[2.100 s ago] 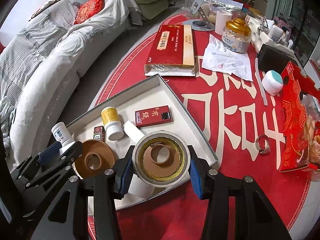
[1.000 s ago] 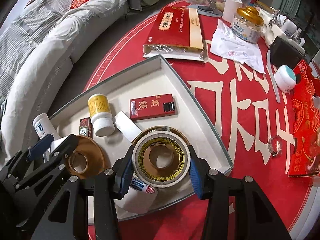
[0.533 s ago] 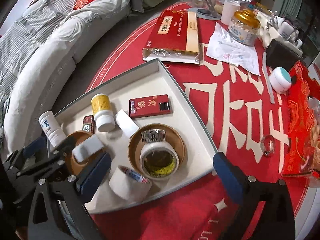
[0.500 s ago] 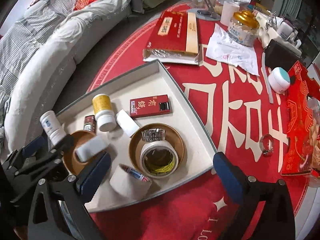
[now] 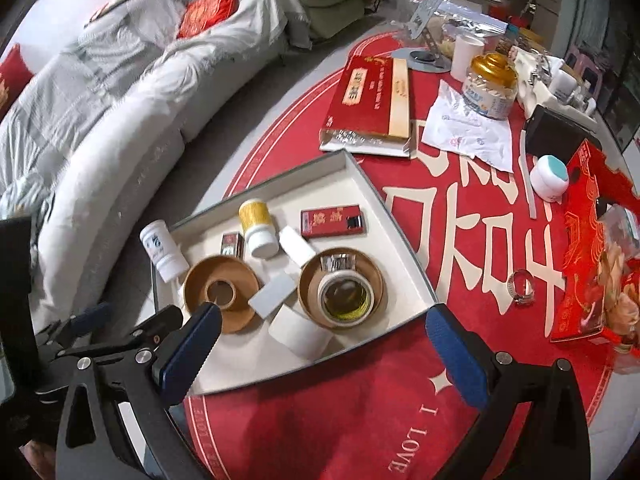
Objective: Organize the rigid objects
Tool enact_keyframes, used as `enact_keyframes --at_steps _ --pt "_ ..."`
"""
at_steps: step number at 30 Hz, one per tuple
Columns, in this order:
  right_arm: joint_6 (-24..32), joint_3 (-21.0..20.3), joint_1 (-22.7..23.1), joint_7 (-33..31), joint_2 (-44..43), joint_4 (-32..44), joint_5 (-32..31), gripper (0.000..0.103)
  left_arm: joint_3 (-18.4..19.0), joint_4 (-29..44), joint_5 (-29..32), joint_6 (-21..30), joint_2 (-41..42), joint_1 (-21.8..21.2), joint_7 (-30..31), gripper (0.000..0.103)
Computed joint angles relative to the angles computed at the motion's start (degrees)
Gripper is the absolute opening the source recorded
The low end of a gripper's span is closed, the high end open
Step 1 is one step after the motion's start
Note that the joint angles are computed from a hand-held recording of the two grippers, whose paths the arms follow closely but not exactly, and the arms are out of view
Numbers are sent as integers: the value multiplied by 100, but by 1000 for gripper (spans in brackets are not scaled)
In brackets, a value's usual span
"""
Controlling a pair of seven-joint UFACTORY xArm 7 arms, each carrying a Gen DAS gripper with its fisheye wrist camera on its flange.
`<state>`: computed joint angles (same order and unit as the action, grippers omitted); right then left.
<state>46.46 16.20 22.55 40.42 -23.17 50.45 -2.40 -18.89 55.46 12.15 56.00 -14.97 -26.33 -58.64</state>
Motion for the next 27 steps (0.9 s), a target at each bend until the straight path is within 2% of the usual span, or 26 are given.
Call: enact_keyframes --at_steps 11,19,27 --pt "266 -38 57 -51 -22 61 194 103 -58 -3 8 157 -172 -17 30 103" --pt "384 2 37 20 -73 106 135 103 -163 76 177 407 -187 2 -67 103" --pt "498 71 57 101 -96 194 72 103 -129 5 68 430 -311 -33 -37 103"
